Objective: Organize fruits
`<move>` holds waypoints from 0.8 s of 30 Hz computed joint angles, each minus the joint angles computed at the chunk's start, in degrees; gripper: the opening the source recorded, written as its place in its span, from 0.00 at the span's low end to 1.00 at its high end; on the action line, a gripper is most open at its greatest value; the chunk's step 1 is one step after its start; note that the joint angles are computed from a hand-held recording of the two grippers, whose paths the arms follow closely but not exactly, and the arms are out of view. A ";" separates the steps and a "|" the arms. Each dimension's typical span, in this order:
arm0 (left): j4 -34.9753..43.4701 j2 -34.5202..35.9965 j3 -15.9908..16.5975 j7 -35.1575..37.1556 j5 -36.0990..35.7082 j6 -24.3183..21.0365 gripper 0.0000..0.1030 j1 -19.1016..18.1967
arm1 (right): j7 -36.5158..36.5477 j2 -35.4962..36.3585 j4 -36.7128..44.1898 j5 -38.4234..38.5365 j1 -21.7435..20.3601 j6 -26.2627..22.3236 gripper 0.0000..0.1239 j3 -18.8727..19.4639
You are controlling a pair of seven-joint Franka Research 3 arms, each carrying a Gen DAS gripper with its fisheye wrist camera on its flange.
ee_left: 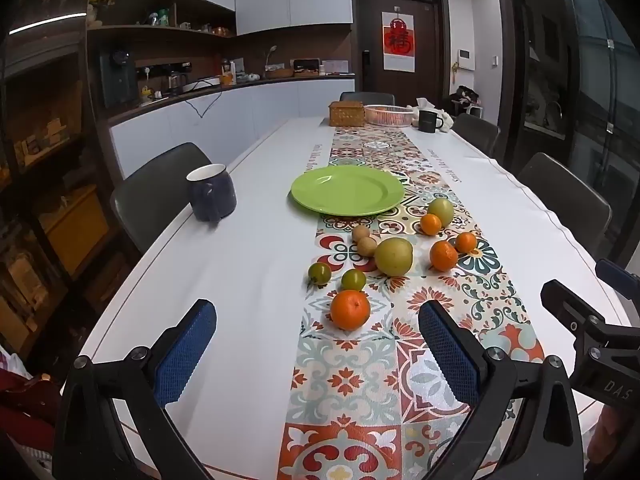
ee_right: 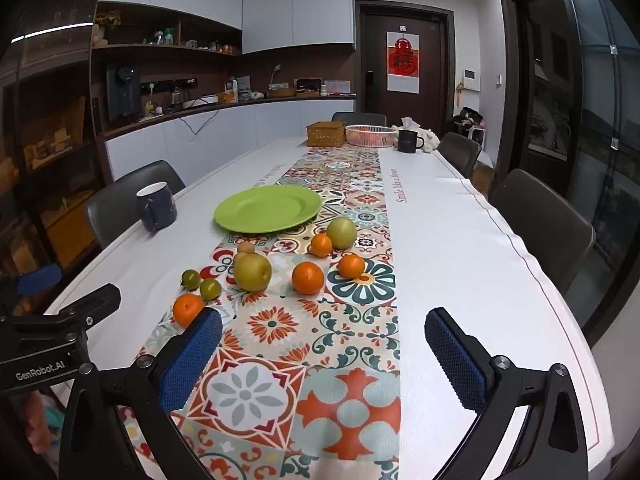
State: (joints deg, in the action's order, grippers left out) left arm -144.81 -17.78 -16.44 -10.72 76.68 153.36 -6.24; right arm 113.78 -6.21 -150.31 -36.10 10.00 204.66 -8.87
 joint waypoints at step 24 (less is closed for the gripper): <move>-0.62 -1.32 -0.34 -0.80 0.43 -0.49 1.00 -0.09 | -0.03 -0.61 -0.49 0.06 0.56 0.03 0.83 -0.50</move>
